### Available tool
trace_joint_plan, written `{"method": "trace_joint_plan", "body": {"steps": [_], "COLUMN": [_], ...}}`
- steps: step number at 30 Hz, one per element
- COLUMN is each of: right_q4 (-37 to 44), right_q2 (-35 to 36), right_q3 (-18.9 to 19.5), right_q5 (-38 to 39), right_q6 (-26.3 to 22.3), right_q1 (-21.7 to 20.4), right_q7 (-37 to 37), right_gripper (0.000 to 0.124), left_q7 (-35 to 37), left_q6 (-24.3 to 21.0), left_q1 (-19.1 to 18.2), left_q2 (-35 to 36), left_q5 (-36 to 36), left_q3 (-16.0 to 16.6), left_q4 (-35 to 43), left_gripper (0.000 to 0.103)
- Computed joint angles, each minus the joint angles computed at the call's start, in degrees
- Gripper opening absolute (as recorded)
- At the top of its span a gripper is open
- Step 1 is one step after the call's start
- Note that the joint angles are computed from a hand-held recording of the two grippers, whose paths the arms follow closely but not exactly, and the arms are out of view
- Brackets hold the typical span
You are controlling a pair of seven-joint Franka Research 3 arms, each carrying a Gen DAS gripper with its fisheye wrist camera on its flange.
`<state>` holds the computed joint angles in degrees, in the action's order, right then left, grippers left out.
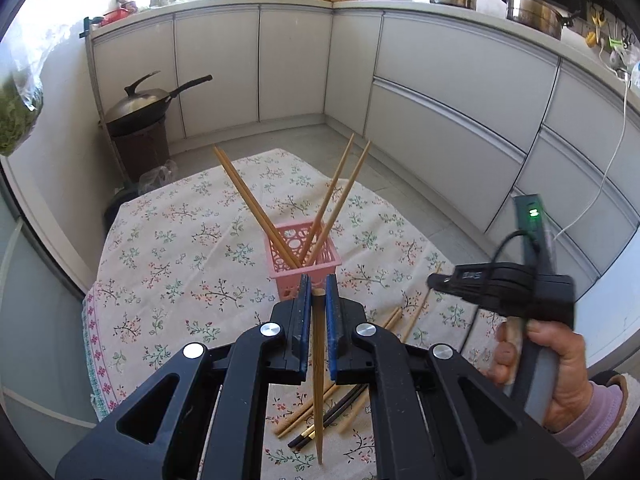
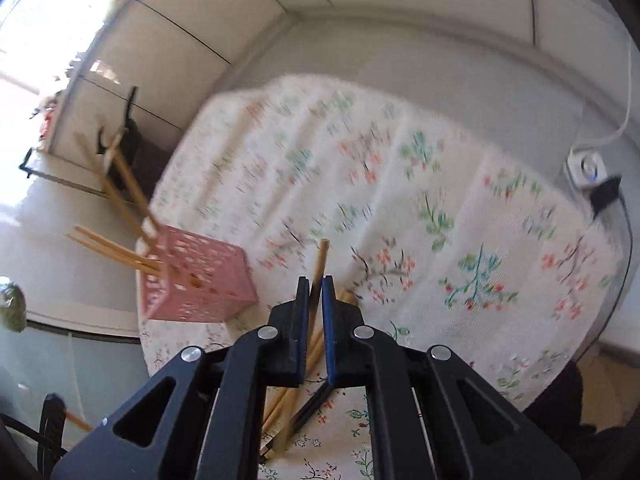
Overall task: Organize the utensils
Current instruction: 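Carry the chopstick over the pink holder and lower it in, then open the left tool to release the chopstick into the holder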
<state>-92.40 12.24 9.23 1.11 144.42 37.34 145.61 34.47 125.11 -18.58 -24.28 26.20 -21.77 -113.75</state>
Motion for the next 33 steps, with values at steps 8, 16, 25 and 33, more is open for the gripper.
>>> {"method": "trace_joint_plan", "body": {"steps": [8, 16, 25, 33], "right_q4": [-4.5, -2.9, 3.6, 10.5], "right_q2": [-8.2, -10.9, -9.5, -5.8], "right_q3": [0.9, 2.5, 2.4, 1.5], "right_q5": [-8.2, -11.6, -11.6, -10.9], "right_q6": [5.1, 5.5, 4.3, 3.1], "right_q1": [-0.2, -2.2, -3.0, -2.0], "right_q7": [-2.0, -1.9, -4.1, -7.3], "right_gripper": [0.005, 0.005, 0.005, 0.005], "left_q7": [-2.0, -4.5, -10.8, -17.1], "left_q6": [1.6, 2.8, 3.9, 3.1], "left_q1": [0.8, 2.6, 8.0, 11.1], "left_q2": [-3.2, -3.9, -1.6, 2.5], "left_q5": [0.8, 3.0, 10.6, 16.7], "left_q3": [-0.1, -1.4, -3.4, -3.3], "left_q4": [-1.0, 0.5, 7.5, 12.0], "left_gripper": [0.006, 0.006, 0.006, 0.006]}}
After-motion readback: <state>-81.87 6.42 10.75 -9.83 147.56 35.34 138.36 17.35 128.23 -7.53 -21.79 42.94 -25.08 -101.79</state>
